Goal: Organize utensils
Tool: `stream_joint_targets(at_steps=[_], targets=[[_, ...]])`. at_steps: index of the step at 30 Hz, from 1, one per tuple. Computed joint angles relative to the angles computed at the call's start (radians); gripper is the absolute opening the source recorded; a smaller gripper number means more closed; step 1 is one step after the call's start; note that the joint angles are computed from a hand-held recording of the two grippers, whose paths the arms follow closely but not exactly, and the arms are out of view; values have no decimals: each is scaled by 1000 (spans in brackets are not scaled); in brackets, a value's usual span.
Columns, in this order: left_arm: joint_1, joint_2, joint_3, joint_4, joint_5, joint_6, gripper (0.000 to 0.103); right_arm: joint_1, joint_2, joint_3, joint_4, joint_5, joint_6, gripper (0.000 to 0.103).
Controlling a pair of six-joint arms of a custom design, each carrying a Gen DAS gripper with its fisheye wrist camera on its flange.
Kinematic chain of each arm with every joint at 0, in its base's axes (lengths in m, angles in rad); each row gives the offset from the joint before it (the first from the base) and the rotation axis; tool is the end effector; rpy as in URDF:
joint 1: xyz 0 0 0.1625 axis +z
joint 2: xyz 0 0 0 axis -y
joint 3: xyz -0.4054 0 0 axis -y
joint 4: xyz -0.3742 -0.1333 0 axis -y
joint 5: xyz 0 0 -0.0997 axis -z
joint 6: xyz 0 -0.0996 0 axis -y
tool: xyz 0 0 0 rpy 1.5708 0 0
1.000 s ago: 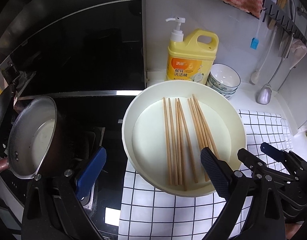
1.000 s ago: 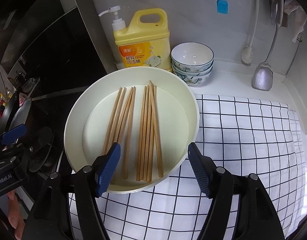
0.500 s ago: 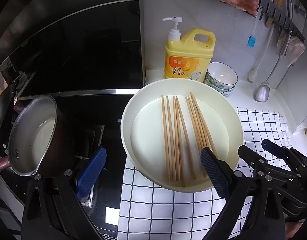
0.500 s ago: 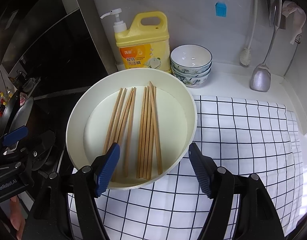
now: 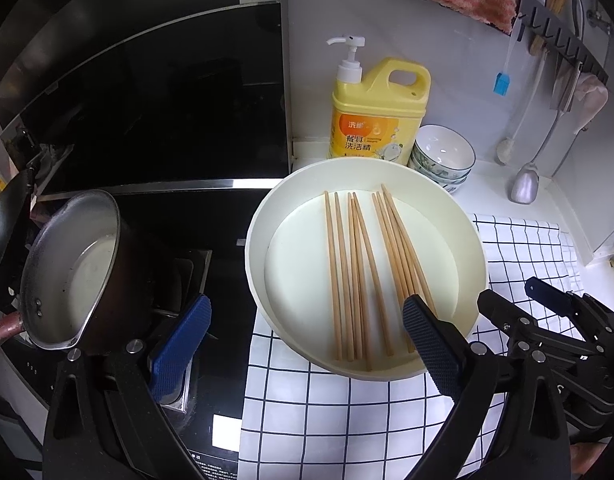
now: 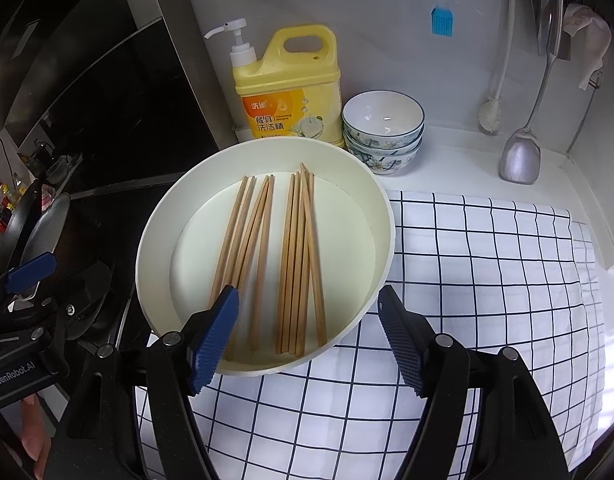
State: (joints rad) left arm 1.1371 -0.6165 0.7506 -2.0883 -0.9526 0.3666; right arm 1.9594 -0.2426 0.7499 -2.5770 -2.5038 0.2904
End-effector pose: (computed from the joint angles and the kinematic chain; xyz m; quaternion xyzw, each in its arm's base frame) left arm -0.1731 -0.8284 0.3089 0.3109 0.8839 -0.1914 0.2924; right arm 0.3663 -0.7540 0.0737 -0.0684 -0.8699 0.3531 0.3375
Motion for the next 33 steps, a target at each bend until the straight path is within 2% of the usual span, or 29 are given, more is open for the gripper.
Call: stream_joint_targets(at_steps=[6, 33], targets=[[-2, 7, -16, 19, 26, -4, 97, 3, 4, -7, 5, -2, 2, 69], [2, 17, -38, 44, 24, -10, 97, 5, 3, -8, 9, -3, 10, 69]])
